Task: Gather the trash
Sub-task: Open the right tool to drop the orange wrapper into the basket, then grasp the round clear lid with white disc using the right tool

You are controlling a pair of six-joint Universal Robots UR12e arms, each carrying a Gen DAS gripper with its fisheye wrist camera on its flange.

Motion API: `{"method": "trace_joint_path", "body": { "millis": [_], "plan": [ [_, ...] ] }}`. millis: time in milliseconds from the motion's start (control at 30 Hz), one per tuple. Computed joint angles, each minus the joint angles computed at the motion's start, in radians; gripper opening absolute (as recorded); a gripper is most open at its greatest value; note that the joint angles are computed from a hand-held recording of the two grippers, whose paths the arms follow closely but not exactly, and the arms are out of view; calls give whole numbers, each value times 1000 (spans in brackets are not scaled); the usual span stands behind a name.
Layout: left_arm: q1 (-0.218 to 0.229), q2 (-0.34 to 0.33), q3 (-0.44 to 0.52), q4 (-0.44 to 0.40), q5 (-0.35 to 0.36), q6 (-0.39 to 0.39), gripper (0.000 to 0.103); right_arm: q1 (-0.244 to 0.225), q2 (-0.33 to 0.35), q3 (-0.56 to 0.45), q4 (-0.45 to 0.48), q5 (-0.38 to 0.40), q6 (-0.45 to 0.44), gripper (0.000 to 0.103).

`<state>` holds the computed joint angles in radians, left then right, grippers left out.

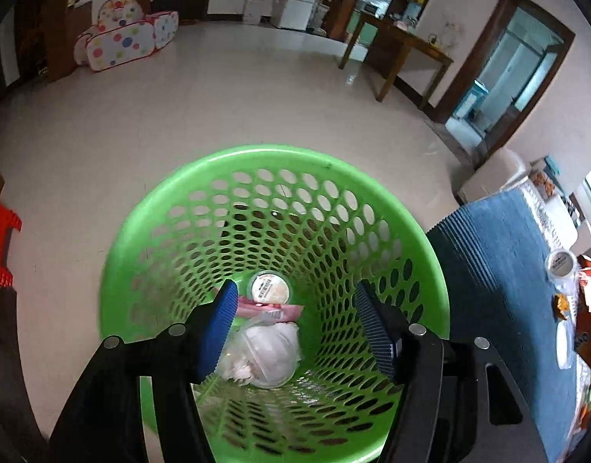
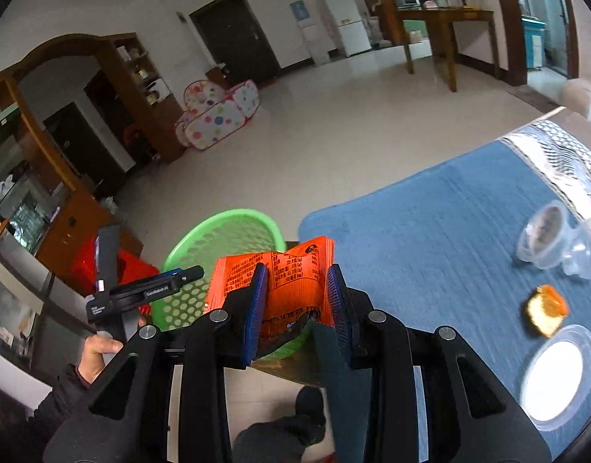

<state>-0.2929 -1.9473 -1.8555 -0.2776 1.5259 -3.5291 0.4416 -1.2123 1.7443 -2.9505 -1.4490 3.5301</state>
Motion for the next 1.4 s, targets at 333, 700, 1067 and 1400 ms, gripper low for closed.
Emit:
{"method": "trace_joint_path", "body": {
  "millis": [333,700,1067,1400],
  "plan": [
    [22,90,-113,94,31,-44,61,46,96,-136,80,29,-46,32],
    [41,134,-180,131,20,-83,61,75,181,-242,148,46,-53,44],
    [17,137,-171,137,15,-78,61,68,99,-126,86,-12,-73,52],
    [-46,134,-138,125,26,-53,65,23,-31,66,-8,-123,0,73]
  ]
}}
